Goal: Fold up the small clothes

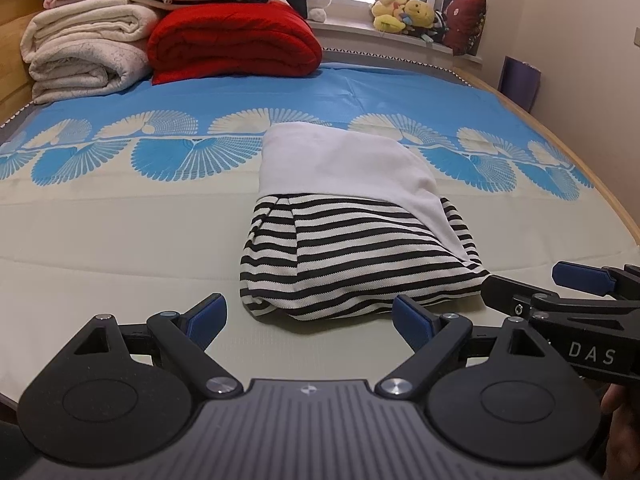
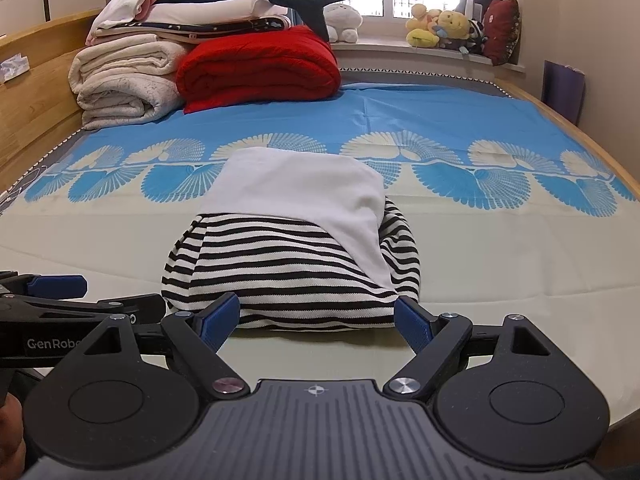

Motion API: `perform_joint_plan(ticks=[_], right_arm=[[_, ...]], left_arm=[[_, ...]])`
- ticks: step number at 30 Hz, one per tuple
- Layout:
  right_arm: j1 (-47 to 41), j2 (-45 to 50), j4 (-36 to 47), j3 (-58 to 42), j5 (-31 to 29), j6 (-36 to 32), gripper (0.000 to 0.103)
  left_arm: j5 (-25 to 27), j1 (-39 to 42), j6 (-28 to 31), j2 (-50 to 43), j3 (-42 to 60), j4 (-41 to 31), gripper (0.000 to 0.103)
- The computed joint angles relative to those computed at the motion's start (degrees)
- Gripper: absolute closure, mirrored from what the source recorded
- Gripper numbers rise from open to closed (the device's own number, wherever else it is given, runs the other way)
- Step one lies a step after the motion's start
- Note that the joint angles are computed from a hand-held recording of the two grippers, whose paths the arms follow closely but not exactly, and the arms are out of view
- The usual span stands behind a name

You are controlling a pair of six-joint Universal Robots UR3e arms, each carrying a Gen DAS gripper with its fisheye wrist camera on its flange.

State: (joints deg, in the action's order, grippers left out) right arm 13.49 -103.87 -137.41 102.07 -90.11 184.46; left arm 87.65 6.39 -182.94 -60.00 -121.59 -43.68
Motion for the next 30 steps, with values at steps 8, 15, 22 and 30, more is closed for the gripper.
perform_joint_plan(ticks=[8,15,22,30], right_arm=[[-0.29,0.08,0.77,-0.51,0.19,0.08,0.018],[-0.38,0.05,0.91,-0.56,0.23,0.04,0.018],[-0.37,0.05,1.06,-0.61,0.19,0.05,0.018],[-0.46,0.13,1.00,-0.58,0.21,0.09,0.018]], left_arm=[[0.02,-0.04,-0.06,-0.05,0.01,0.08,0.010],[0.03,-0.02,-0.05,-0.03,0.01,0.06,0.010],[0.05,-0.09,-0.11,-0.15,0.11,-0.08,0.010],[0.12,-0.18,-0.17,-0.23,0.11,0.00,0.010]])
